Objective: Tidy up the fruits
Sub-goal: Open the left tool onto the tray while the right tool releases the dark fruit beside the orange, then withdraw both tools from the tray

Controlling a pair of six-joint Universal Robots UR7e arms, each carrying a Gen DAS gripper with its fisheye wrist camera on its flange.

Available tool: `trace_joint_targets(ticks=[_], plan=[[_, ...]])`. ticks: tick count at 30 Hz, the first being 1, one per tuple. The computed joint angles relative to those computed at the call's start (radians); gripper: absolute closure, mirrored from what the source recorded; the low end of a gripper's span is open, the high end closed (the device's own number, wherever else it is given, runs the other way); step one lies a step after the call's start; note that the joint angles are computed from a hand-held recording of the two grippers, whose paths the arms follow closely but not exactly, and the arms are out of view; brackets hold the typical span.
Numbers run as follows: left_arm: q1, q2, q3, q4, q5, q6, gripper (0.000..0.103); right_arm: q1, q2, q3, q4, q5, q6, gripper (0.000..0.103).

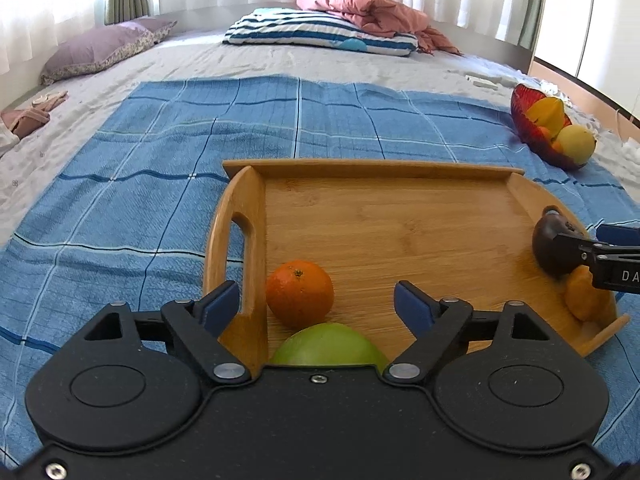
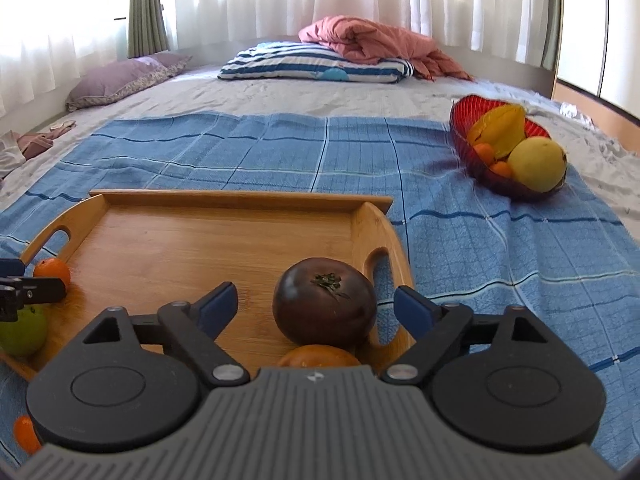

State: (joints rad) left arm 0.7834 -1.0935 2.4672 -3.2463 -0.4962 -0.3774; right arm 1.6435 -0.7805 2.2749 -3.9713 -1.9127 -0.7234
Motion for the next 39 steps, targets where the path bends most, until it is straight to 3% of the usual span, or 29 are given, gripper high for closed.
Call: trace_joint_targets(ticks=[4,16,24,39], plan=[[-0.019,-0.012,0.021,-0.008,0.004,-0.003,0.014,0.000,0.001,0.022,-0.055,0.024,-0.036,0.000],[-0.115,-0.016,0.093,-0.080,0.041,-0.004,0.006,0.000,0.007,0.096,-0.206,0.097,-0.096,0.000],[-0.202,-0.036,0.157,-0.074,0.062,-0.065,0.004,-0.018,-0.003,0.159,-0.284,0.161,-0.104,0.000],[-0.340,-0.122,0.277,0.147,0.082,-0.358,0.001,-0.061,0.098,0.265,-0.545,0.255,-0.200,0.000]])
